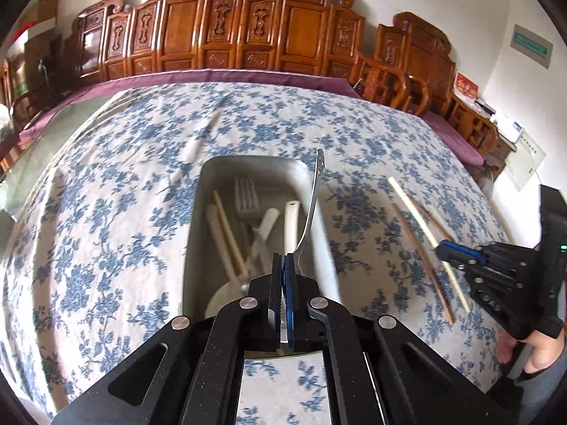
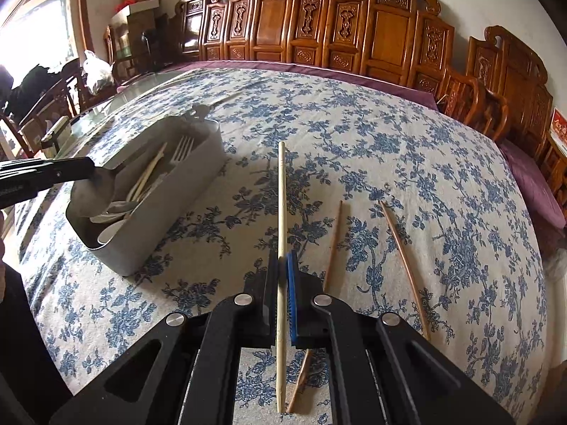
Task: Organize utensils
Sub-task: 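Carry the steel spoon into the tray and open the left tool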
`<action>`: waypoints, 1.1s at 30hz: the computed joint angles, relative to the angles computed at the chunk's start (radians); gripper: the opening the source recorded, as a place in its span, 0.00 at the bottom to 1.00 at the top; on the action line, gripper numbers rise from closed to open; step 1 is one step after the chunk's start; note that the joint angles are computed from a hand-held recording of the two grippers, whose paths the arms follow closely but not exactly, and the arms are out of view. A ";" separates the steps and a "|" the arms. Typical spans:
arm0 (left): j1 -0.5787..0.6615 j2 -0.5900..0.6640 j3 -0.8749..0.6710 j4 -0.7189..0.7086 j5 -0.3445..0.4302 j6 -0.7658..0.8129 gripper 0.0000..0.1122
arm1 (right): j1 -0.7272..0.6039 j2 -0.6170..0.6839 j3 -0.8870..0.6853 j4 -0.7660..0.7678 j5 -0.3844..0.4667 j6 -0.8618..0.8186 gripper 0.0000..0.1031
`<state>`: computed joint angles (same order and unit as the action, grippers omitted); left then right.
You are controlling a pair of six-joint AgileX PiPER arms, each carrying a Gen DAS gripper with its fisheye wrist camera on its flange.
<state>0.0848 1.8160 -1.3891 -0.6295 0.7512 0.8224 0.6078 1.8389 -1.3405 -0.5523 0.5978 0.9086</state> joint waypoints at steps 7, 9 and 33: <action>-0.005 0.057 -0.026 0.076 -0.029 -0.060 0.00 | 0.023 -0.002 -0.016 -0.017 0.002 0.009 0.06; -0.006 0.072 -0.032 0.088 -0.031 -0.072 0.00 | 0.027 -0.002 -0.021 -0.018 0.001 0.010 0.06; 0.040 0.115 -0.135 0.095 0.019 -0.061 0.13 | 0.080 0.178 -0.392 0.079 0.114 -0.167 0.06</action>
